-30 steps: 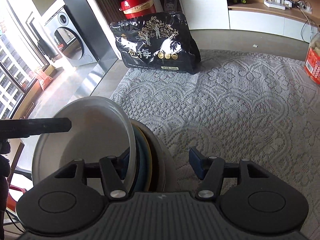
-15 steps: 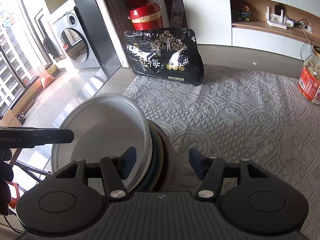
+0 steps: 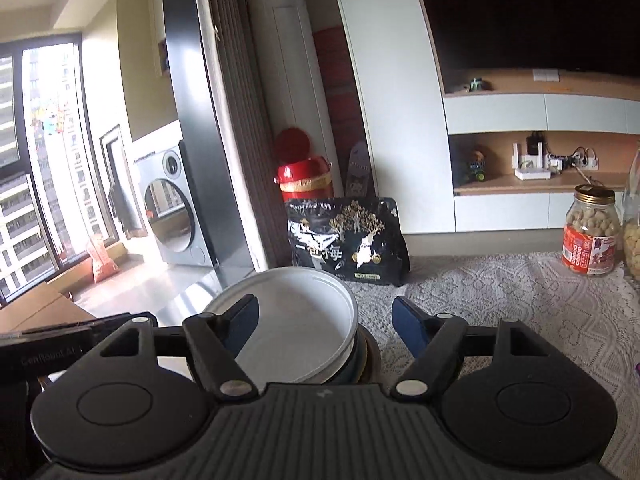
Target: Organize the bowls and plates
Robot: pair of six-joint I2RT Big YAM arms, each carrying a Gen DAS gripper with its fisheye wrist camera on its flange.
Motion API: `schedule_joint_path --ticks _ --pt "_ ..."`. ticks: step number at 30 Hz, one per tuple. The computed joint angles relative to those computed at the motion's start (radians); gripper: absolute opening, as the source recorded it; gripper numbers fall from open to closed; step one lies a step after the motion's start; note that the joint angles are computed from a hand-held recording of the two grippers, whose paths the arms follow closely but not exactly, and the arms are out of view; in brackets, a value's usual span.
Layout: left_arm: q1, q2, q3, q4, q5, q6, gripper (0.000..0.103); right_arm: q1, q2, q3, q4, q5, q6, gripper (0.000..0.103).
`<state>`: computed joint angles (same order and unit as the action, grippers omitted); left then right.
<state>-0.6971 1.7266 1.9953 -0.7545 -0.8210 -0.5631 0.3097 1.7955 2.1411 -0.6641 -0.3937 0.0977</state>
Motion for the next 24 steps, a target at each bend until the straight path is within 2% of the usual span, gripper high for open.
schedule_joint_path --ticks 1,2,6,9,11,13,17,21,24 --pt "-0.026 -0.014 -0.044 0.037 -0.038 0.003 0.039 0.002 -0.065 -0.117 0.091 0.015 0.018 0.078" --pt "-0.049 -0.022 -0.077 0.054 -0.069 -0.006 0.039 0.005 -0.106 -0.192 0.141 0.029 0.021 0.078" --pt "-0.124 -0.022 -0.145 0.034 -0.172 -0.075 0.036 0.019 -0.273 -0.506 0.320 0.115 -0.042 0.079" --pt "-0.158 -0.006 -0.161 -0.006 -0.232 -0.133 0.029 0.020 -0.349 -0.671 0.416 0.153 -0.063 0.079" --pt "-0.173 0.004 -0.162 -0.021 -0.247 -0.155 0.027 0.022 -0.373 -0.733 0.432 0.184 -0.077 0.079" --pt "-0.182 0.015 -0.161 -0.010 -0.278 -0.144 0.025 0.021 -0.380 -0.754 0.416 0.198 -0.077 0.079" --pt "-0.199 0.059 -0.104 -0.092 -0.308 -0.154 0.021 0.009 -0.389 -0.769 0.445 0.188 -0.042 0.078" --pt "-0.207 0.057 -0.126 -0.033 -0.269 -0.099 0.021 0.012 -0.404 -0.795 0.460 0.152 -0.083 0.079" --pt "-0.208 0.072 -0.109 -0.059 -0.275 -0.109 0.021 0.018 -0.407 -0.808 0.476 0.164 -0.096 0.079"
